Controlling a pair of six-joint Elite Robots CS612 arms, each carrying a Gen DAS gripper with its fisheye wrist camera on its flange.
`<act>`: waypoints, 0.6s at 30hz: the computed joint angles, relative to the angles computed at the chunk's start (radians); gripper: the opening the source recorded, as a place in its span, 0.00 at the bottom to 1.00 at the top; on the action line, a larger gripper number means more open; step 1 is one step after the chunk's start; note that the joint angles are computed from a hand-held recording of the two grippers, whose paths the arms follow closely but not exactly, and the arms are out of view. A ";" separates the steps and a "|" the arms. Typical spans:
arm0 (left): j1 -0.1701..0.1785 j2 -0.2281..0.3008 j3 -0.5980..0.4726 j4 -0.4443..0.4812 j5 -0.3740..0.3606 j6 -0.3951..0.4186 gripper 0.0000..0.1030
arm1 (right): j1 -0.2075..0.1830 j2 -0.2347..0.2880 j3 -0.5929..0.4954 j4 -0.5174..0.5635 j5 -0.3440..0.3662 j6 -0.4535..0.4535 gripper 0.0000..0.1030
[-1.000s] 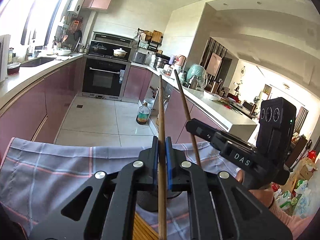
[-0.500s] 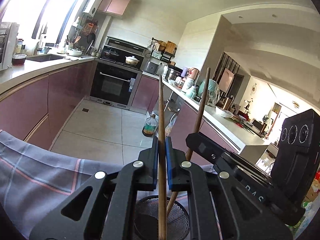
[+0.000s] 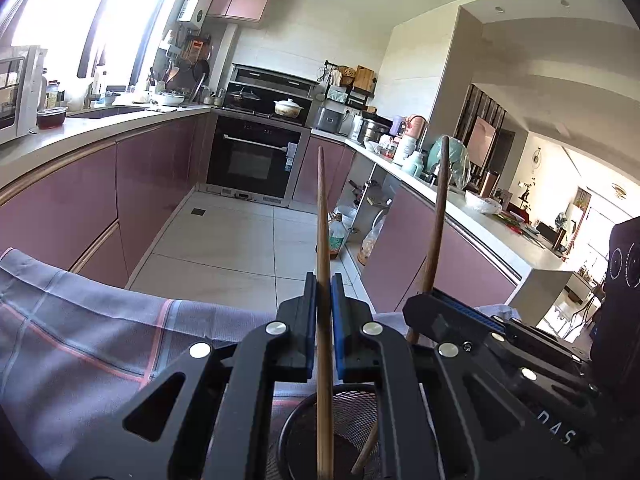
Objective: Organize utensils
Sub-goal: 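Lower the right tool's chopstick into the mesh cup while the left tool holds its chopstick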
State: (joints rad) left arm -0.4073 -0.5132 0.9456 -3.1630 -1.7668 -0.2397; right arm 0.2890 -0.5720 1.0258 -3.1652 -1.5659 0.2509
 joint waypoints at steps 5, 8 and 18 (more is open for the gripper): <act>0.011 -0.017 0.037 0.027 -0.024 0.025 0.08 | 0.000 0.001 -0.009 0.053 0.018 0.000 0.07; 0.011 -0.036 0.066 0.058 -0.008 0.056 0.08 | -0.002 0.003 -0.014 0.076 0.025 0.013 0.10; 0.025 -0.048 0.104 0.096 -0.047 0.103 0.10 | 0.001 0.004 -0.029 0.138 0.041 -0.007 0.11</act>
State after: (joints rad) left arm -0.3824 -0.5615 1.0496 -3.0670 -1.8136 -0.1364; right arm 0.2903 -0.5680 0.9969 -3.0267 -1.5244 0.2440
